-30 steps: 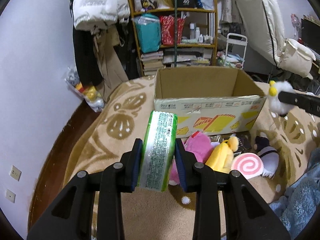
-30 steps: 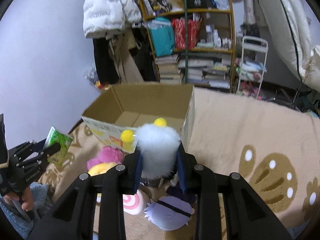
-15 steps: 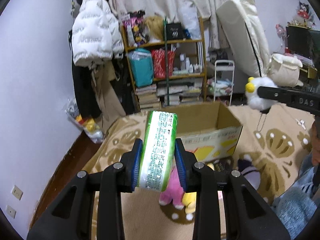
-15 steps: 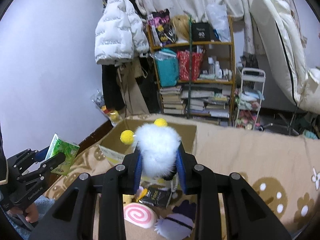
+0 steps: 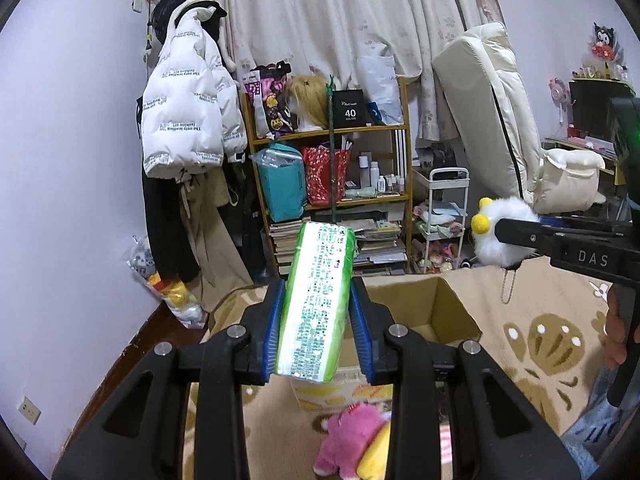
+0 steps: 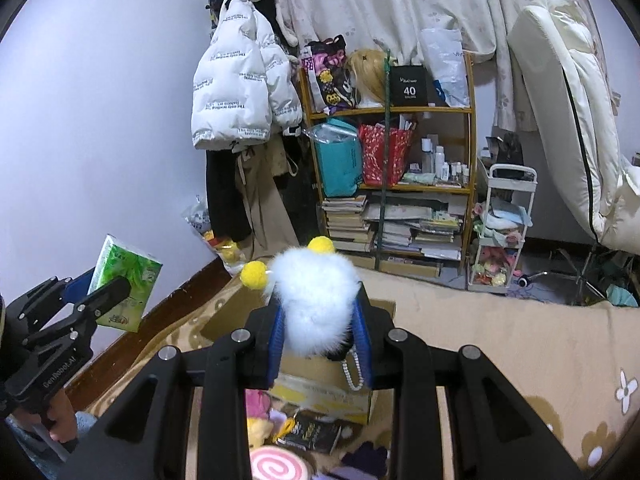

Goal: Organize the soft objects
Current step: 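Lift the green box with the left tool while the right tool carries the white plush toward the cardboard box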

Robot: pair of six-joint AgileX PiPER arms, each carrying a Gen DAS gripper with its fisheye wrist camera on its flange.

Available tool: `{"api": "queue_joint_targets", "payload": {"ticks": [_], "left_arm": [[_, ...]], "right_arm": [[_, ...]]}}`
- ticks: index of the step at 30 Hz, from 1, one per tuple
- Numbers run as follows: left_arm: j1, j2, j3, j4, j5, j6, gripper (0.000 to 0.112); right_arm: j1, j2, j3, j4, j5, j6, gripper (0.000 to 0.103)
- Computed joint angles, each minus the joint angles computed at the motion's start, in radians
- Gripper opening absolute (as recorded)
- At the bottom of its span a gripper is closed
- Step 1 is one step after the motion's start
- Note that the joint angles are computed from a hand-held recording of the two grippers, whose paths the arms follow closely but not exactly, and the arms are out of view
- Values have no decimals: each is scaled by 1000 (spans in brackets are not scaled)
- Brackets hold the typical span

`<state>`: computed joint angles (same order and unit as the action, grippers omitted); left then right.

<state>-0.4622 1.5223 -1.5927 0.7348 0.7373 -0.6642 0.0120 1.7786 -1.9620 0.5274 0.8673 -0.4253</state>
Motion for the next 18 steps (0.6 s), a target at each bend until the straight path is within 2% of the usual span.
{"api": "queue_joint_targets", "payload": {"ticks": [7,14,18], "left_arm": [[54,97,-97,-77,-48,74,31],[79,190,-129,-83,-94,94,31],[117,223,-129,-169,-116,141,31]], "right_arm": [[14,116,-187,12,39,29,32],[16,160,-178,54,-1,-8,32],[13,179,-155,78,-13,-29,32]]}}
